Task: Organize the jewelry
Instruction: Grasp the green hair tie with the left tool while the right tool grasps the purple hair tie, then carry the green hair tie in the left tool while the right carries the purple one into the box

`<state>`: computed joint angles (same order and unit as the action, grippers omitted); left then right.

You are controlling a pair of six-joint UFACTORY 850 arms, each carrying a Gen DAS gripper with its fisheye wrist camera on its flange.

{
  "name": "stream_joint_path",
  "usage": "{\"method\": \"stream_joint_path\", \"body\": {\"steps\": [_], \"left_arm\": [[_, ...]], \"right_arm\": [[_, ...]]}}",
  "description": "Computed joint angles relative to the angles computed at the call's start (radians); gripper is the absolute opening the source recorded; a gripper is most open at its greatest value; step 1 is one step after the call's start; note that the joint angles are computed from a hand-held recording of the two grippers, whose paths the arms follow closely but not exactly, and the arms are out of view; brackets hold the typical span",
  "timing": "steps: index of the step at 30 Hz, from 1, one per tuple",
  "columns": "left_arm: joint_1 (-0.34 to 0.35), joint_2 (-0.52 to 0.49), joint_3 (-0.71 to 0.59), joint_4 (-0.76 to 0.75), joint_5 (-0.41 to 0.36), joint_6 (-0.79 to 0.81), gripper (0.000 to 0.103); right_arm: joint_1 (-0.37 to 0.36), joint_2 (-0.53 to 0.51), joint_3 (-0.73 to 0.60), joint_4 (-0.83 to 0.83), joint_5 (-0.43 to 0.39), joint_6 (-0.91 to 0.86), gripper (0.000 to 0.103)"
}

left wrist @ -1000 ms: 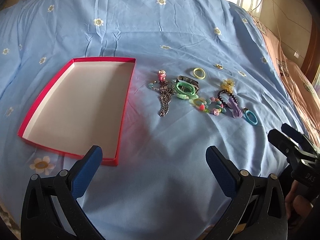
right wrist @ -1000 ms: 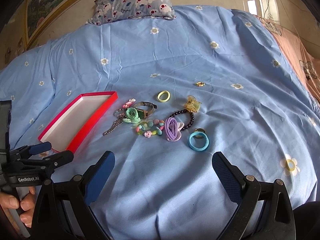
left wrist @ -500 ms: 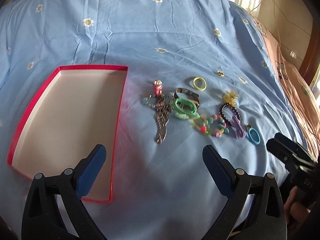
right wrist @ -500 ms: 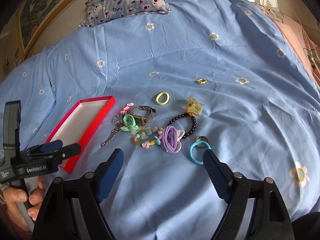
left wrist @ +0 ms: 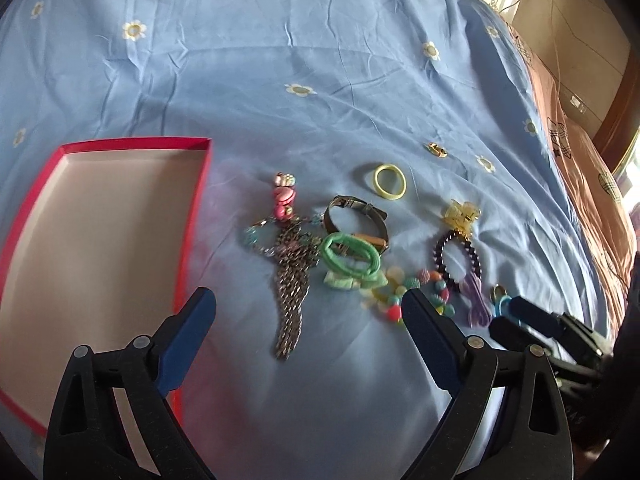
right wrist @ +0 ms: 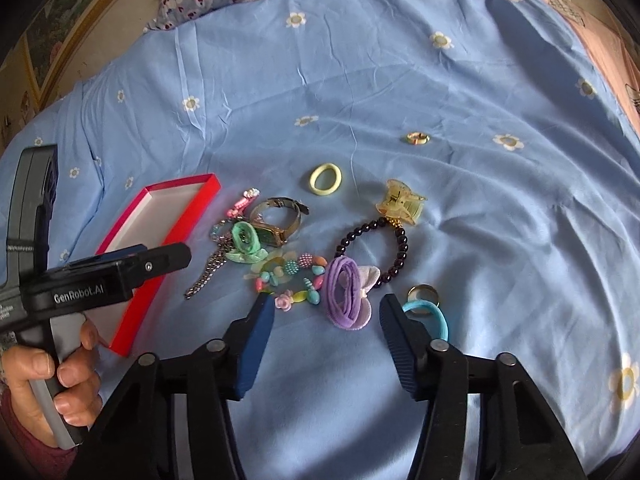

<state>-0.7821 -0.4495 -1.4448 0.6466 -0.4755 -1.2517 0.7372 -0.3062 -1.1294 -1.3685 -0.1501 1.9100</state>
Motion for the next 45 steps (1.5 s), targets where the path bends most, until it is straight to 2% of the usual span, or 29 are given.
{"method": "stream_joint_path", "body": {"steps": [3,7,9,12,14,15,17,19,23,28,32,35,37,39,40,41,42,45], "left_arm": [[0.01,-0.042,-0.05,-0.056,0.004,0.073,0.094],[0.026,-0.088,-0.104,-0.163,0.018,0.195,0.083],[0.031,-0.107,-0.122,-0.2,0.022,0.236,0.078],[0.044,-0.131,-0.143,-0.292,0.032,0.32,0.061],[0.057,-0.14,-0.145,-0.392,0.054,0.406,0.037],[0.063,-0.139,-0.139,-0.455,0.07,0.459,0.032],[0.063,-0.134,-0.131,-0.456,0.085,0.461,0.02],[0.06,-0.122,-0.116,-0.456,0.107,0.479,0.0],[0.05,-0.089,-0.082,-0.38,0.127,0.425,0.0],[0.055,-0.036,-0.017,-0.378,0.16,0.4,0.0],[0.06,0.015,0.045,-0.318,0.181,0.318,0.0],[0.07,0.033,0.07,-0.342,0.195,0.318,0.0],[0.082,0.026,0.063,-0.442,0.191,0.405,0.002],[0.086,0.005,0.037,-0.49,0.171,0.448,0.023],[0.084,-0.001,0.028,-0.467,0.168,0.432,0.042],[0.078,-0.016,0.006,-0.416,0.15,0.397,0.054],[0.073,-0.027,-0.01,-0.394,0.134,0.384,0.057],[0.068,-0.077,-0.076,-0.42,0.098,0.439,0.058]], "right_arm": [[-0.013,-0.026,-0.022,0.199,0.017,-0.2,0.046],[-0.027,-0.051,-0.041,0.433,0.025,-0.433,0.044],[-0.034,-0.059,-0.046,0.574,0.028,-0.571,0.036],[-0.041,-0.062,-0.047,0.683,0.034,-0.674,0.029],[-0.043,-0.064,-0.05,0.747,0.032,-0.734,0.026],[-0.045,-0.065,-0.052,0.771,0.031,-0.757,0.024],[-0.044,-0.064,-0.054,0.764,0.023,-0.751,0.017],[-0.044,-0.062,-0.053,0.783,0.022,-0.773,0.013],[-0.036,-0.052,-0.051,0.677,0.028,-0.678,0.011],[-0.024,-0.035,-0.05,0.558,0.034,-0.572,0.011],[-0.016,-0.027,-0.055,0.493,0.043,-0.513,0.011],[-0.009,-0.032,-0.068,0.454,0.04,-0.478,0.011],[-0.006,-0.036,-0.073,0.472,0.041,-0.499,0.011],[-0.004,-0.034,-0.069,0.472,0.042,-0.499,0.011],[-0.004,-0.033,-0.067,0.475,0.044,-0.5,0.011],[-0.005,-0.031,-0.065,0.474,0.044,-0.497,0.011],[-0.007,-0.03,-0.063,0.477,0.043,-0.496,0.011],[-0.018,-0.027,-0.058,0.492,0.044,-0.501,0.011]]}}
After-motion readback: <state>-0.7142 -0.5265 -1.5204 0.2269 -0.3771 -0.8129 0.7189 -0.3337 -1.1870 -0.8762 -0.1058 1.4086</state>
